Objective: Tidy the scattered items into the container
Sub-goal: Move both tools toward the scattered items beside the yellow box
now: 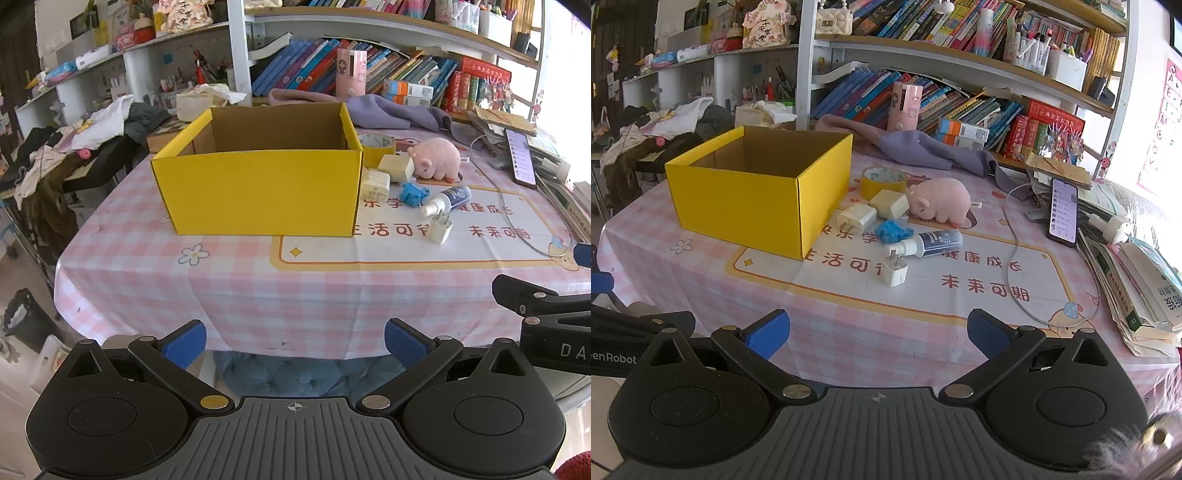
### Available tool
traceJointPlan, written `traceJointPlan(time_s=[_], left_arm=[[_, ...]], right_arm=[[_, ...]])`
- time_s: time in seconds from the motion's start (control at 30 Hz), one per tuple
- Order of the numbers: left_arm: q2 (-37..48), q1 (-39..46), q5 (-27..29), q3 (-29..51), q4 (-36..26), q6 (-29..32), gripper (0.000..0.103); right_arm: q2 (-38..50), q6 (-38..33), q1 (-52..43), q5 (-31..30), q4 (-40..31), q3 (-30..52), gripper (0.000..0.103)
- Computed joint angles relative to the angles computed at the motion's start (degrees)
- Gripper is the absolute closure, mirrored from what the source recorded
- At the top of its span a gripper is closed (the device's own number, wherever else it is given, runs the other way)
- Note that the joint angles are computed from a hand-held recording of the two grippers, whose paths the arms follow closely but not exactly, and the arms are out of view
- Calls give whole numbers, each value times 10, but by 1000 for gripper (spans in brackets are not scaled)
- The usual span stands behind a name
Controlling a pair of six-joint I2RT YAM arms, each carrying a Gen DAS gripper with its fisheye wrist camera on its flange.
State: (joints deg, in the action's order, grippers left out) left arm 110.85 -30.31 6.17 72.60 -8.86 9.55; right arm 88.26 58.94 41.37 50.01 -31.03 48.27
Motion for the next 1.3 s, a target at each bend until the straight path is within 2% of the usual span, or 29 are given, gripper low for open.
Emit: traceJointPlan(time_s=[0.9,1.13,1.3], left_arm=[[28,2,12,38,-24,15,0],[60,-5,22,77,-37,11,0],[87,-14,20,112,-43,0,0]], right_arm=[[3,-1,-13,-8,5,2,0],[-2,-39,-40,-24,35,-5,0],[-15,-83,-74,-40,84,-27,0]])
